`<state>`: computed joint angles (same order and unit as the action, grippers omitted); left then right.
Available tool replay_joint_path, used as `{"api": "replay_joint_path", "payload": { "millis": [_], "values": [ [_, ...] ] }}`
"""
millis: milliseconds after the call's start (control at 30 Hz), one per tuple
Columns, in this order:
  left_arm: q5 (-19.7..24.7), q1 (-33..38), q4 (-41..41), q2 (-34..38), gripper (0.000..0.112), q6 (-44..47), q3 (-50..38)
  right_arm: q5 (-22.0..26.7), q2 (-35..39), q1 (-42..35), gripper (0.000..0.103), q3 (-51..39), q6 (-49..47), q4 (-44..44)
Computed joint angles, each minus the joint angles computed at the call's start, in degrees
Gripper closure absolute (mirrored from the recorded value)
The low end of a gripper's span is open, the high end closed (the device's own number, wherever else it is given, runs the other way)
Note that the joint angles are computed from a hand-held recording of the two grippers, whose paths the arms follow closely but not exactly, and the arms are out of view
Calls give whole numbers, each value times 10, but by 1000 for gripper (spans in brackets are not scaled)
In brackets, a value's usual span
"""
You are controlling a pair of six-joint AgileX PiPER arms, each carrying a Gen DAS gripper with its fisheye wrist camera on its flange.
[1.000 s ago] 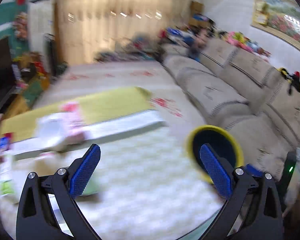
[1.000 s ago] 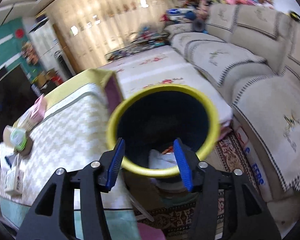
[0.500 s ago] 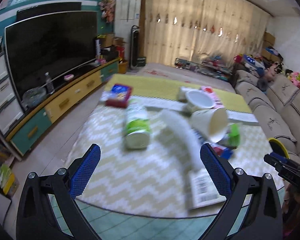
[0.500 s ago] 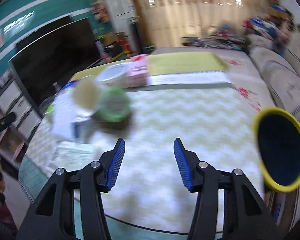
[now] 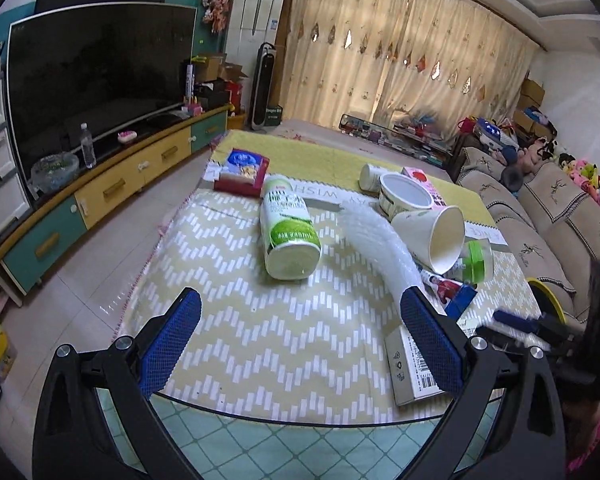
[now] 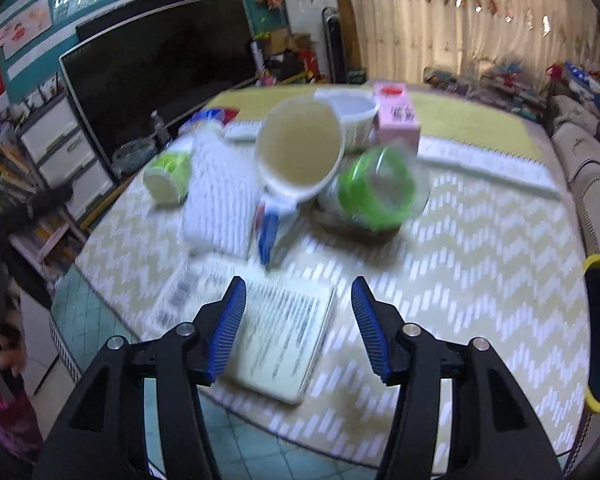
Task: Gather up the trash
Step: 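Return to the table and grasp the white paper cup with the right gripper, then carry the white paper cup into the bin and open the right gripper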
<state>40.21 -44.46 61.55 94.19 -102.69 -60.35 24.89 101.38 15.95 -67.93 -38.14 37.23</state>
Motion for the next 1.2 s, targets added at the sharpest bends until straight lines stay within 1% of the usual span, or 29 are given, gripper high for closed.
{"api": "replay_joint_path", "payload": {
  "millis": [100, 133, 200, 233, 267, 300, 333, 367, 433, 467, 500, 533, 567, 600, 633, 667, 700, 767, 800, 933, 1000, 1133, 1200],
  "values": [
    [-7, 0, 2, 9, 14, -7, -1, -25, 6, 20, 51, -32, 8, -14],
    [-9, 0, 2, 11, 14, -8, -2, -18, 17, 25, 51, -58, 17, -23],
    [-6, -4, 4, 14, 14, -8, -5, 12, 49, 32, 52, -117, 32, -25],
    [-4, -7, 5, 16, 14, -8, -6, 19, 60, 34, 58, -135, 42, -33],
    [-2, -8, 4, 18, 14, -6, -8, 32, 81, 41, 62, -170, 73, -60],
    [-1, -9, 5, 20, 14, -8, -10, 42, 100, 47, 63, -200, 98, -79],
    [-2, -10, 6, 22, 14, -9, -11, 44, 111, 55, 65, -215, 124, -99],
    [-3, -11, 5, 24, 14, -7, -13, 54, 135, 61, 67, -252, 173, -141],
    [-4, -12, 4, 27, 14, -6, -14, 67, 169, 73, 67, -300, 243, -195],
    [-5, -13, 3, 30, 14, -5, -16, 83, 194, 76, 67, -339, 280, -223],
    [-6, -13, 3, 31, 14, -4, -17, 94, 209, 76, 68, -362, 295, -234],
    [-8, -13, 3, 33, 14, -5, -17, 106, 224, 77, 78, -386, 303, -238],
    [-10, -13, 3, 35, 14, -4, -18, 133, 246, 74, 95, -424, 302, -233],
    [-14, -12, 0, 39, 14, -2, -19, 150, 259, 71, 97, -446, 298, -222],
    [-19, -10, -1, 41, 14, -2, -19, 157, 264, 67, 100, -454, 292, -210],
    [-22, -10, -2, 44, 14, -1, -20, 152, 258, 62, 100, -447, 271, -182],
    [-26, -10, -3, 48, 14, 1, -22, 137, 241, 59, 100, -423, 256, -166],
    [-31, -9, -7, 55, 14, 6, -26, 89, 194, 58, 100, -362, 224, -140],
    [-33, -9, -10, 58, 14, 8, -28, 75, 174, 55, 100, -340, 207, -122],
    [-43, -8, -17, 70, 14, 16, -37, 38, 97, 33, 100, -253, 117, -26],
    [-43, -10, -19, 75, 14, 22, -43, 6, 52, 19, 100, -193, 66, 18],
    [-40, -16, -23, 84, 14, 29, -55, -75, -27, -13, 100, -74, 0, 68],
    [-37, -18, -28, 91, 14, 36, -64, -104, -55, -34, 100, -30, -30, 97]
  ]
}}
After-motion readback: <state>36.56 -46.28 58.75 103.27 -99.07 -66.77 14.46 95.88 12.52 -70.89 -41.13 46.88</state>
